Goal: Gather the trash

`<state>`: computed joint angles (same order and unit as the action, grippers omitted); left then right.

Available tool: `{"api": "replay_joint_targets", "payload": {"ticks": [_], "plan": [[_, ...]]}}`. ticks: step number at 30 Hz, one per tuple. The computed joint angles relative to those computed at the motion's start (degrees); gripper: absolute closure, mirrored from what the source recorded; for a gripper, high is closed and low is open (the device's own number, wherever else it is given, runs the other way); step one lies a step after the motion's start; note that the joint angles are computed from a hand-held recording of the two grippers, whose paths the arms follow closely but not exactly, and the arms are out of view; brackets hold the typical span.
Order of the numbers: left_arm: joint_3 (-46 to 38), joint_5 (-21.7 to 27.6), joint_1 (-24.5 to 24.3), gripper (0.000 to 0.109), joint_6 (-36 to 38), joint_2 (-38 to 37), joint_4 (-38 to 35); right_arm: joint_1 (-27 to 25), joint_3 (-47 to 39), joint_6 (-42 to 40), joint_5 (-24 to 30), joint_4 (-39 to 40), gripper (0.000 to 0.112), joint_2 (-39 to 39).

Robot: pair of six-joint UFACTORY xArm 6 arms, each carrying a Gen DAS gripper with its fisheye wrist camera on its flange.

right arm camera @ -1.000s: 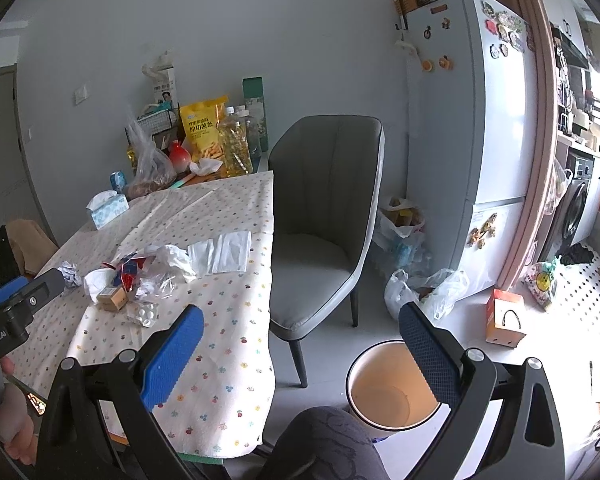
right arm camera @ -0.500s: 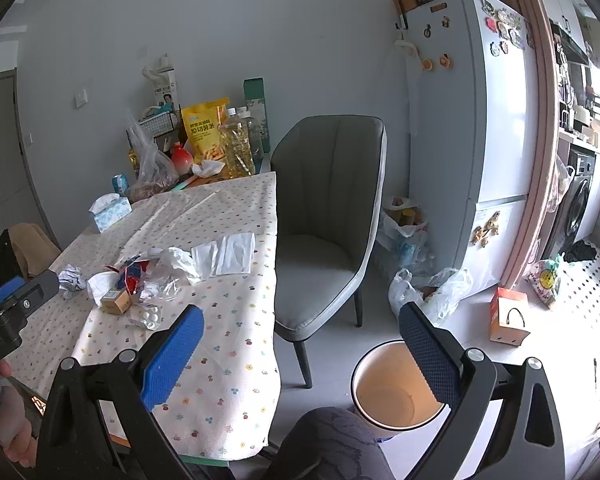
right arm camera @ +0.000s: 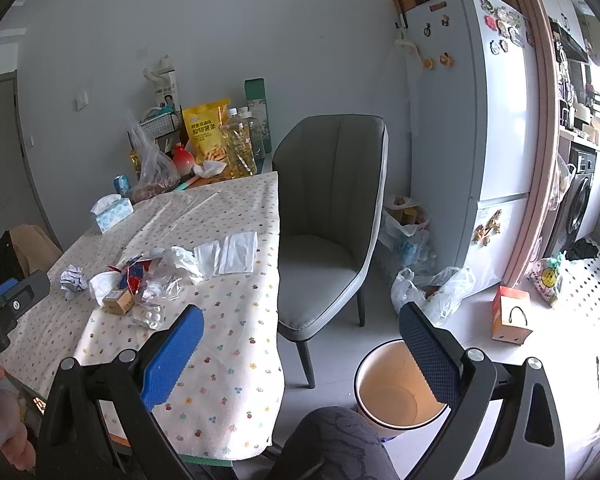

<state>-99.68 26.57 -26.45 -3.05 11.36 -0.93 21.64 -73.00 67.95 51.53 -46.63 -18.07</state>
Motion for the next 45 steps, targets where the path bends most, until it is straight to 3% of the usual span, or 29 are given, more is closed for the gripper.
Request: {"api": "replay_joint_targets", "payload": {"ticks": [13, 26, 32, 40, 45], "plan": [[0.5, 0.0, 0.3, 0.010, -0.4, -0.2, -0.3, 0.2, -0.2, 0.1, -0.6, 0.2, 0.017, 0.2], [-5.9, 2.7, 4.0, 0.010, -2.5, 4.5, 1.7, -1.9, -6.2, -4.1, -9.2, 3.7, 0.017, 7.8], [-10.7, 5.3, 6.7, 0.010, -1.1, 8.2, -0.7, -3.4, -10.2, -10.8, -16.2, 13.1, 0.017, 13.6], [-18.5, 11.0, 8.4, 0.028, 0.6, 14.8, -3.5, -3.9, -14.2, -18.5, -19.9, 21.2, 0.023, 19.6], [-28.1, 15.7, 8.3, 0.036, 0.1, 22.3, -3.7, -4.7, -15.6, -22.8, -20.4, 26.1, 0.030, 22.2]]}}
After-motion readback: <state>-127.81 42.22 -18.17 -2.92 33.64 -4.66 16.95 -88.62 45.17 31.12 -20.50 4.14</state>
